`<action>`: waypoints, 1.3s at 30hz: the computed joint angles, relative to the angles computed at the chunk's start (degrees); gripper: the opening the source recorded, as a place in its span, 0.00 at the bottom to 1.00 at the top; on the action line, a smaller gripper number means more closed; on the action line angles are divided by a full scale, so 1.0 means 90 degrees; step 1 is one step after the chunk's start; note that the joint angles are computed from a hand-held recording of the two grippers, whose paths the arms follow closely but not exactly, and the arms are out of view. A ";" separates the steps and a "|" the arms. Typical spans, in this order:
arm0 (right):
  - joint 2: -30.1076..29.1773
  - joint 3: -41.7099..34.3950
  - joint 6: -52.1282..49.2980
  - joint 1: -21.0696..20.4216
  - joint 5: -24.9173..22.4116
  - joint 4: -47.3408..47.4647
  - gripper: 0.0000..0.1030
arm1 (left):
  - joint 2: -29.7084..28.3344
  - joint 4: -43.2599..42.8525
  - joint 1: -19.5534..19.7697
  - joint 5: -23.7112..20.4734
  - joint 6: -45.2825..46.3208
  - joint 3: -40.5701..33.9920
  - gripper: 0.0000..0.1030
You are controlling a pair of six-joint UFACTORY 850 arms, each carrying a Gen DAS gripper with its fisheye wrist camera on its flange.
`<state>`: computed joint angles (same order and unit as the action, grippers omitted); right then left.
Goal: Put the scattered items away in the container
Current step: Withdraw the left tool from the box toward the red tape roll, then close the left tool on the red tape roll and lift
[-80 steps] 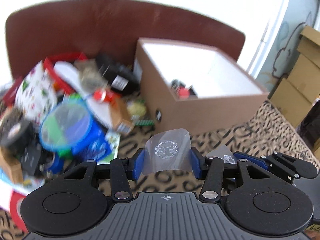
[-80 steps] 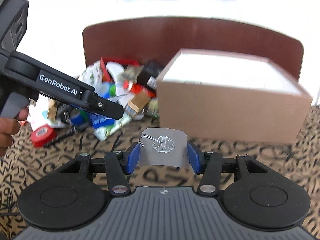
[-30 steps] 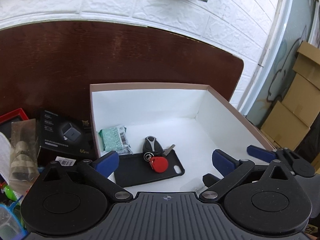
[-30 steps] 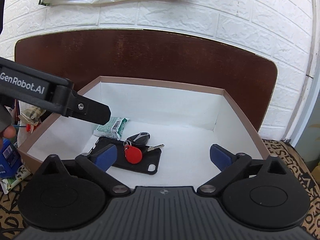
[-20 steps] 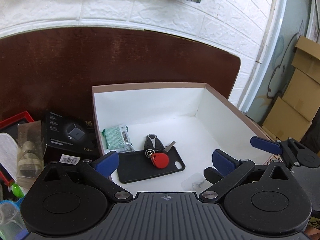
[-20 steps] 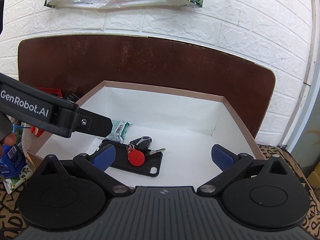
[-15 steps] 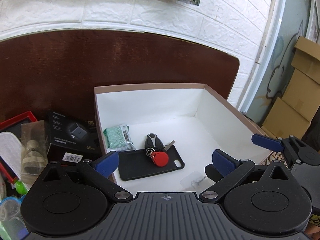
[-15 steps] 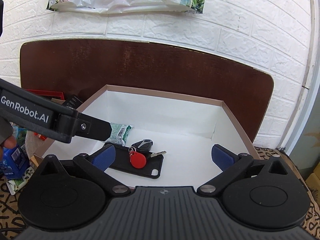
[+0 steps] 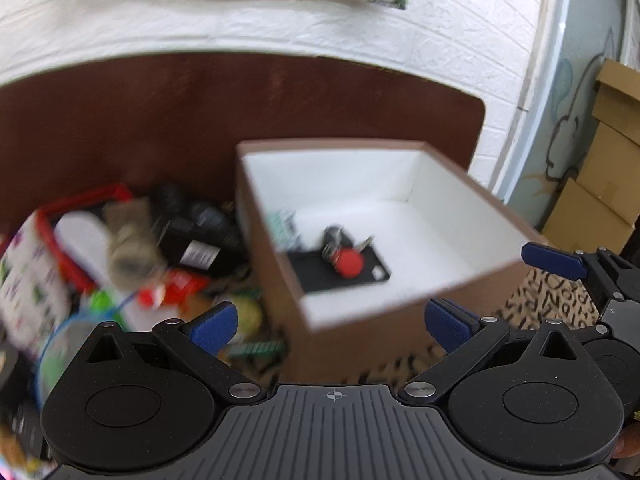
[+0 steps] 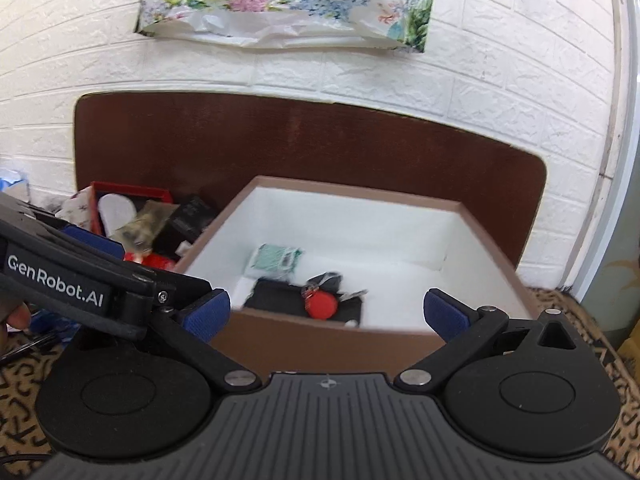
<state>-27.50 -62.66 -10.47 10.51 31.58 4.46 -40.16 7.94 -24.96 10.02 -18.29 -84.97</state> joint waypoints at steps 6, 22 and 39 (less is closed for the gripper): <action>0.0063 0.0543 0.0064 0.0459 0.0011 0.0005 1.00 | 0.0642 -0.1829 0.0079 0.0415 0.1397 0.1441 1.00; -0.0314 0.0489 0.2255 0.1390 -0.0376 -0.2409 0.97 | 0.1888 -0.3416 0.0939 0.1114 0.1863 0.3798 0.98; -0.1236 -0.1096 0.4702 0.1887 -0.1123 -0.4822 0.47 | 0.1464 -0.0287 0.2067 0.0679 -0.1282 0.3430 0.53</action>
